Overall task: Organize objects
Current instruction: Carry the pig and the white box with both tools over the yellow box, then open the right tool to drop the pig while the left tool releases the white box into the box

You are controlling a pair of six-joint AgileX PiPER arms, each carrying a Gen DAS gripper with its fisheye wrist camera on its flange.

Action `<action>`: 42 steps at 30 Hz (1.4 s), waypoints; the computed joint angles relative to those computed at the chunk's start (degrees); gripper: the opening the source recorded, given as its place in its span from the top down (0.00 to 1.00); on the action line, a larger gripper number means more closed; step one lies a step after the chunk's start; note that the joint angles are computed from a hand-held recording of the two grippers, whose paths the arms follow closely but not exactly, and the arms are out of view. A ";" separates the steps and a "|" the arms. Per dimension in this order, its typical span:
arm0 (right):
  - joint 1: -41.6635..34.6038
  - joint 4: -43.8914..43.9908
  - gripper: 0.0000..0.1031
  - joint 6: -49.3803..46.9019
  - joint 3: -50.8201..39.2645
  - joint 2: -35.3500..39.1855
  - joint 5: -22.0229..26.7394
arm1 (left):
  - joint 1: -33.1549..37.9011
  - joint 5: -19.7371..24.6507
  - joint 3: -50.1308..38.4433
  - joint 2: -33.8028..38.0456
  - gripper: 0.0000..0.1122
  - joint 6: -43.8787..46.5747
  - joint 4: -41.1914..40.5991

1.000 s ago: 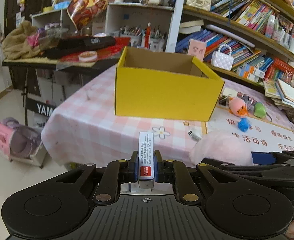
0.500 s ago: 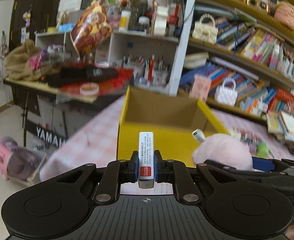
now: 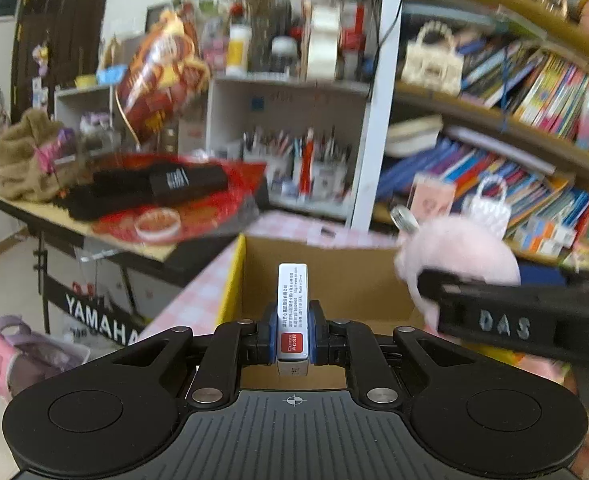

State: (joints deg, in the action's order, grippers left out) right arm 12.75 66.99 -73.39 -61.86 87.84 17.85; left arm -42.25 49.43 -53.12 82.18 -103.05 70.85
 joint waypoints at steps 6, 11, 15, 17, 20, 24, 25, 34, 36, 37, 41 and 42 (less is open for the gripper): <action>1.52 -20.45 0.18 15.29 -16.28 13.86 6.18 | 6.43 -4.95 -4.36 7.06 0.88 5.35 -4.97; 3.54 -36.58 0.18 28.23 -26.74 21.42 12.46 | 8.87 -5.92 -6.87 10.22 0.88 9.17 -7.79; 4.69 -41.58 0.18 30.12 -31.15 24.44 16.12 | 9.63 -6.16 -8.64 11.68 0.88 11.85 -9.79; 5.10 -45.82 0.18 34.19 -34.03 26.31 19.22 | 9.83 -6.09 -9.60 12.56 0.88 12.85 -10.72; 4.16 -44.93 0.18 35.65 -37.55 28.27 23.25 | 10.53 -7.21 -10.12 13.27 0.88 13.73 -11.98; 4.21 -45.81 0.16 36.88 -38.83 28.92 24.77 | 10.97 -7.55 -10.90 14.28 0.88 15.04 -12.70; 4.24 -45.72 0.16 36.86 -38.79 28.88 24.67 | 11.08 -7.83 -10.83 14.29 0.87 14.93 -12.65; 2.79 -35.31 0.14 30.34 -32.18 22.51 19.18 | 6.84 -5.40 -8.27 10.85 0.44 7.66 -3.77; 2.07 -30.98 0.14 27.26 -28.83 19.43 16.77 | 5.04 -3.75 -7.62 9.32 0.44 6.27 -1.65; 1.45 -28.23 0.14 25.58 -27.10 17.81 15.78 | 4.17 -2.96 -7.18 8.42 0.44 5.36 -0.86; -0.69 -18.13 0.14 19.40 -18.95 10.85 10.78 | 0.30 2.49 -5.63 5.28 0.32 1.63 1.07; -1.14 -15.99 0.14 17.62 -16.75 9.06 9.34 | -0.74 4.41 -5.38 4.75 0.26 0.76 0.99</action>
State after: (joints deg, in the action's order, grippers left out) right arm 11.61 51.00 -55.77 -78.61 96.90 27.19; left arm -42.99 53.84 -58.50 86.93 -102.29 71.84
